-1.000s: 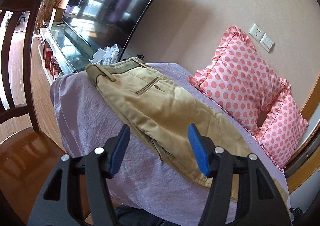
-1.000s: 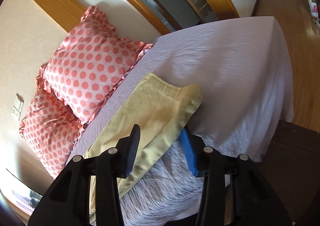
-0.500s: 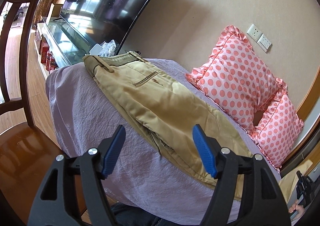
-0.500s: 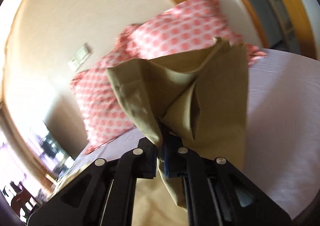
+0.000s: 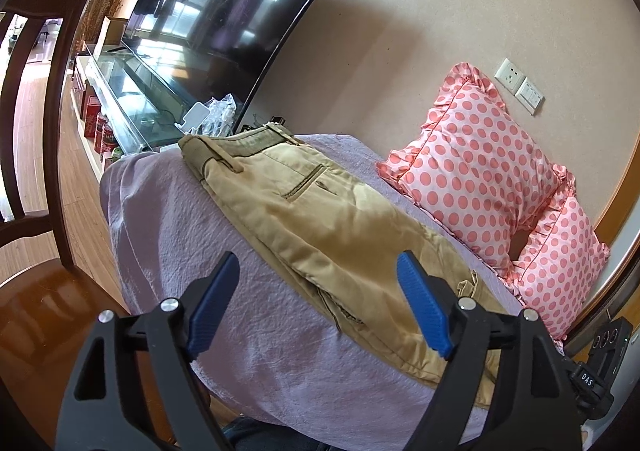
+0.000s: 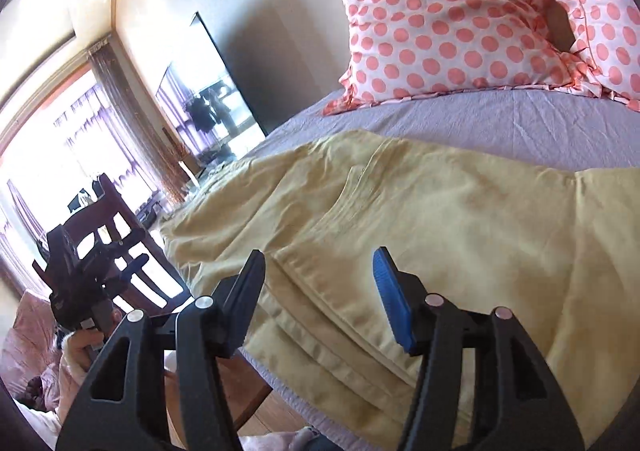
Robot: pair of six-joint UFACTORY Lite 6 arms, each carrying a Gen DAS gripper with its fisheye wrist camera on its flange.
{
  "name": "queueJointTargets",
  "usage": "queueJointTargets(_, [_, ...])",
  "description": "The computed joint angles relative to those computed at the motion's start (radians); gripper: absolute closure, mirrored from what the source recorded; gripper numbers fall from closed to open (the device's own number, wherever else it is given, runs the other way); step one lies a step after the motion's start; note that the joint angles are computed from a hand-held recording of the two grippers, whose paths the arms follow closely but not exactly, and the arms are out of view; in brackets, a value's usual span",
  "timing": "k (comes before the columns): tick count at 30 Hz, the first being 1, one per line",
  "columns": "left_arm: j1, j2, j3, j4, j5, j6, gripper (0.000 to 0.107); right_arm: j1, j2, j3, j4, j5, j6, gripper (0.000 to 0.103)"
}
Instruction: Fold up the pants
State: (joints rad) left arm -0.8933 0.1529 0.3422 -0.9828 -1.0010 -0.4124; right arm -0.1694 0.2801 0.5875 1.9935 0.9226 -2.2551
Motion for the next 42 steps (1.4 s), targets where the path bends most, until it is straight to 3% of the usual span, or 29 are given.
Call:
queueJointTargets(2, [0.044, 0.007, 0.010, 0.027, 0.014, -0.005, 0.025, 0.043, 0.004, 0.025, 0.088, -0.065, -0.007, 0.045])
queueJointTargets(4, [0.104, 0.014, 0.019, 0.076, 0.037, -0.030, 0.025, 0.148, 0.052, 0.086, 0.165, -0.232, -0.067, 0.046])
queueJointTargets(6, [0.175, 0.019, 0.031, 0.148, 0.074, -0.062, 0.025, 0.217, 0.042, 0.054, 0.301, -0.280, -0.228, 0.045])
queueJointTargets(8, [0.236, 0.030, 0.050, 0.210, 0.108, -0.084, 0.025, 0.232, 0.040, 0.022, 0.340, -0.248, -0.281, 0.045])
queueJointTargets(14, [0.349, 0.078, 0.150, 0.272, 0.219, -0.052, 0.025, 0.151, 0.060, 0.020, 0.201, -0.159, -0.167, 0.045])
queueJointTargets(17, [0.411, 0.112, 0.178, 0.372, 0.266, -0.136, 0.025, 0.144, 0.062, 0.019, 0.191, -0.146, -0.162, 0.042])
queueJointTargets(24, [0.405, 0.089, 0.205, 0.359, 0.315, -0.103, 0.024, 0.133, 0.081, 0.026, 0.169, -0.119, -0.151, 0.040])
queueJointTargets(29, [0.403, 0.120, 0.301, 0.303, 0.402, -0.004, 0.024, 0.108, 0.098, 0.031, 0.140, -0.083, -0.119, 0.039])
queueJointTargets(37, [0.519, 0.114, 0.214, 0.548, 0.286, -0.325, 0.029, 0.031, 0.084, -0.005, 0.064, -0.011, -0.103, 0.039])
queueJointTargets(38, [0.532, 0.123, 0.227, 0.561, 0.296, -0.316, 0.033, 0.016, 0.082, -0.011, 0.053, 0.003, -0.104, 0.039])
queueJointTargets(40, [0.550, 0.144, 0.268, 0.553, 0.338, -0.272, 0.062, -0.017, 0.080, -0.020, 0.030, 0.029, -0.102, 0.039])
queueJointTargets(41, [0.560, 0.150, 0.287, 0.541, 0.358, -0.244, 0.091, -0.036, 0.080, -0.023, 0.016, 0.042, -0.099, 0.039])
queueJointTargets(42, [0.564, 0.147, 0.299, 0.535, 0.367, -0.222, 0.094, -0.057, 0.078, -0.025, 0.001, 0.053, -0.095, 0.039])
